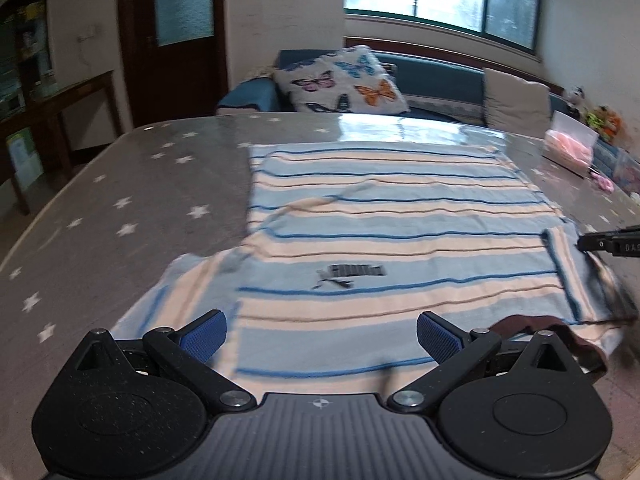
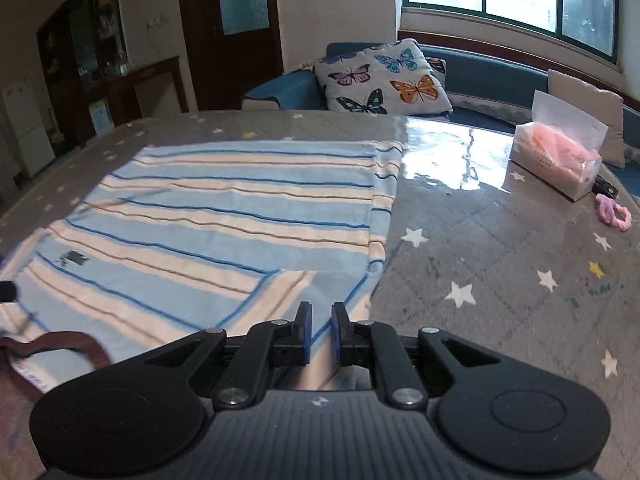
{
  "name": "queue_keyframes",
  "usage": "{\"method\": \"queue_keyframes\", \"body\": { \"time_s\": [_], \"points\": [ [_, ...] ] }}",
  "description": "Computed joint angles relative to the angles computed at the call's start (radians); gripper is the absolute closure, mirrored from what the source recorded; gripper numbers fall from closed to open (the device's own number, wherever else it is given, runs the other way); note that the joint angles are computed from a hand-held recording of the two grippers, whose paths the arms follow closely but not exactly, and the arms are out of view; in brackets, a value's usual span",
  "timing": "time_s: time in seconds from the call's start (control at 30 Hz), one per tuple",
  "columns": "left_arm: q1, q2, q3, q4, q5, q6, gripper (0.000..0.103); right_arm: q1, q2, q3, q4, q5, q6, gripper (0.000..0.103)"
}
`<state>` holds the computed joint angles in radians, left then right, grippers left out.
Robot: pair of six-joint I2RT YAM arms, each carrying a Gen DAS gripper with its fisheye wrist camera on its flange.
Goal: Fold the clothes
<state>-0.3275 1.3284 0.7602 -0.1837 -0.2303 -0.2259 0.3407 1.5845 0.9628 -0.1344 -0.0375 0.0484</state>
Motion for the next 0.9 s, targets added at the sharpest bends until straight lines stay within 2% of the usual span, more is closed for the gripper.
{"method": "queue_keyframes", "body": {
  "time_s": [0.1,0.23,0.4,0.47,0.53,0.67,0.77,0.8,0.83,0.9],
  "points": [
    [0.034,-0.052,-0.031,-0.026,-0.019,-0.023,0.000,-0.001,0.056,0.033,0.006,0.012,-0.011,0.091],
    [0.093,-0.137,-0.087,-0.064,-0.047,-0.049,0.001,0.018,0.051,0.035,0.011,0.031,-0.037,0.077],
    [0.184,-0.209,-0.134,-0.099,-0.036,-0.070,0.006,0.047,0.066,0.038,0.011,0.062,-0.064,0.075],
    [0.220,-0.228,-0.146,-0.103,-0.014,-0.072,0.007,0.054,0.061,0.045,0.002,0.069,-0.056,0.071],
    [0.254,-0.226,-0.145,-0.105,0.015,-0.073,0.014,0.066,0.054,0.050,-0.008,0.070,-0.058,0.070],
    [0.295,-0.185,-0.133,-0.091,0.070,-0.067,0.025,0.110,0.038,0.064,-0.029,0.049,-0.071,0.060],
    [0.311,-0.148,-0.127,-0.068,0.092,-0.049,0.042,0.168,0.035,0.083,-0.048,0.025,-0.089,0.058],
    [0.318,-0.138,-0.125,-0.061,0.101,-0.046,0.044,0.185,0.039,0.092,-0.055,0.015,-0.092,0.057],
    [0.323,-0.130,-0.125,-0.054,0.110,-0.042,0.052,0.206,0.045,0.105,-0.064,-0.001,-0.097,0.057],
    [0.320,-0.116,-0.126,-0.039,0.095,-0.032,0.061,0.250,0.064,0.131,-0.076,-0.023,-0.110,0.057]
  ]
}}
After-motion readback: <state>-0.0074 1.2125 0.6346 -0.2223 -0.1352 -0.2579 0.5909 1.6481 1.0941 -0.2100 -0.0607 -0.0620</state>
